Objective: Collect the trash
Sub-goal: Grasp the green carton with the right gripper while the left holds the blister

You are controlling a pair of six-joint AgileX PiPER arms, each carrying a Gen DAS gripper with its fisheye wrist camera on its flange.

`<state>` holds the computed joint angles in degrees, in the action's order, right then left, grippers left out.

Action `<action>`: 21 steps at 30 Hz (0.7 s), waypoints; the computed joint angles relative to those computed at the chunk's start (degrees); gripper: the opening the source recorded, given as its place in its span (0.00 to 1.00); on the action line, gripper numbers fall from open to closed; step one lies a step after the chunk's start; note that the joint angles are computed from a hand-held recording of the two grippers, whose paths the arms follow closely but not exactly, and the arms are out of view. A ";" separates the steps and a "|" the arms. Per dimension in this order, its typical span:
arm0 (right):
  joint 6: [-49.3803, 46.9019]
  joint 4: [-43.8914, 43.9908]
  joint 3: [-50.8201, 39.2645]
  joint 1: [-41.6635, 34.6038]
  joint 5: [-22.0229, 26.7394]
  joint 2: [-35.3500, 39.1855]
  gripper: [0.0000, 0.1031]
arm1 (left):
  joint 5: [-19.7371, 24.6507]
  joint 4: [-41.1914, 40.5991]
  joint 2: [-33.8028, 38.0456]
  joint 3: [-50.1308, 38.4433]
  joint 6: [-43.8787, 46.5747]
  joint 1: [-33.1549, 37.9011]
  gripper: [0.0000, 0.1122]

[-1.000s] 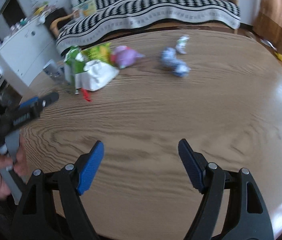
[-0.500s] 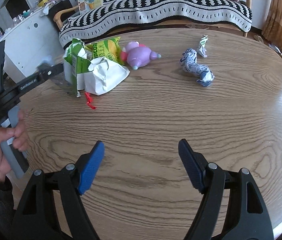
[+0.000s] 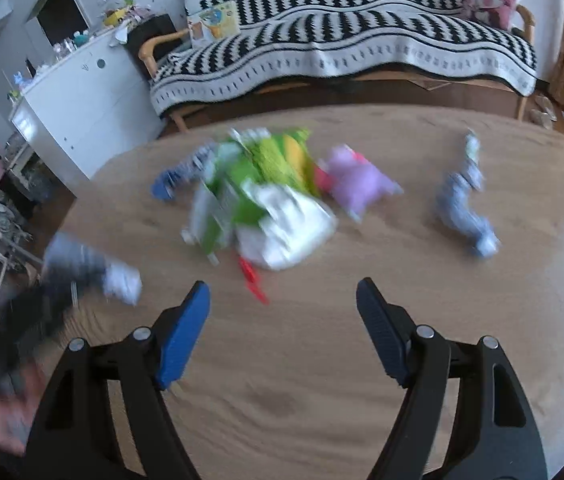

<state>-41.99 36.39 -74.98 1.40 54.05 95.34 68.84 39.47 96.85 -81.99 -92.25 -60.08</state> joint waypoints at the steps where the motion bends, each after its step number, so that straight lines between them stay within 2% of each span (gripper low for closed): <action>1: 2.14 -0.39 -3.07 2.26 0.22 1.97 0.72 | -0.65 -0.40 -0.34 0.37 -0.54 -0.33 0.29; 7: 15.64 -10.25 -14.62 12.06 -3.00 9.65 0.69 | -3.04 -1.73 0.51 -0.27 1.53 0.32 0.29; 10: 19.20 -14.57 -17.30 14.67 -3.71 11.94 0.52 | -3.80 -2.43 0.97 -0.91 2.63 0.71 0.29; 11: 19.38 -14.80 -18.04 15.08 -3.07 12.62 0.37 | -3.81 -2.66 1.33 -1.37 2.95 0.82 0.29; 12: 19.44 -14.78 -18.57 15.37 -2.63 13.14 0.30 | -3.66 -2.84 1.70 -1.84 3.25 0.82 0.29; 14: 17.16 -12.18 -16.91 14.74 -2.95 11.51 0.25 | -3.42 -3.09 2.46 -2.98 4.12 0.79 0.29; 16: 13.70 -10.05 -13.15 13.31 -4.03 7.63 0.25 | -2.53 -3.01 3.52 -4.70 4.60 0.36 0.29; 21: 4.62 -3.89 -6.16 3.81 -0.59 -2.40 0.24 | -2.57 -3.19 7.70 -12.21 8.97 -1.85 0.29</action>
<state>-37.37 32.50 -81.14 5.21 53.46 92.95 66.26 36.27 104.55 -94.20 -83.27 -61.93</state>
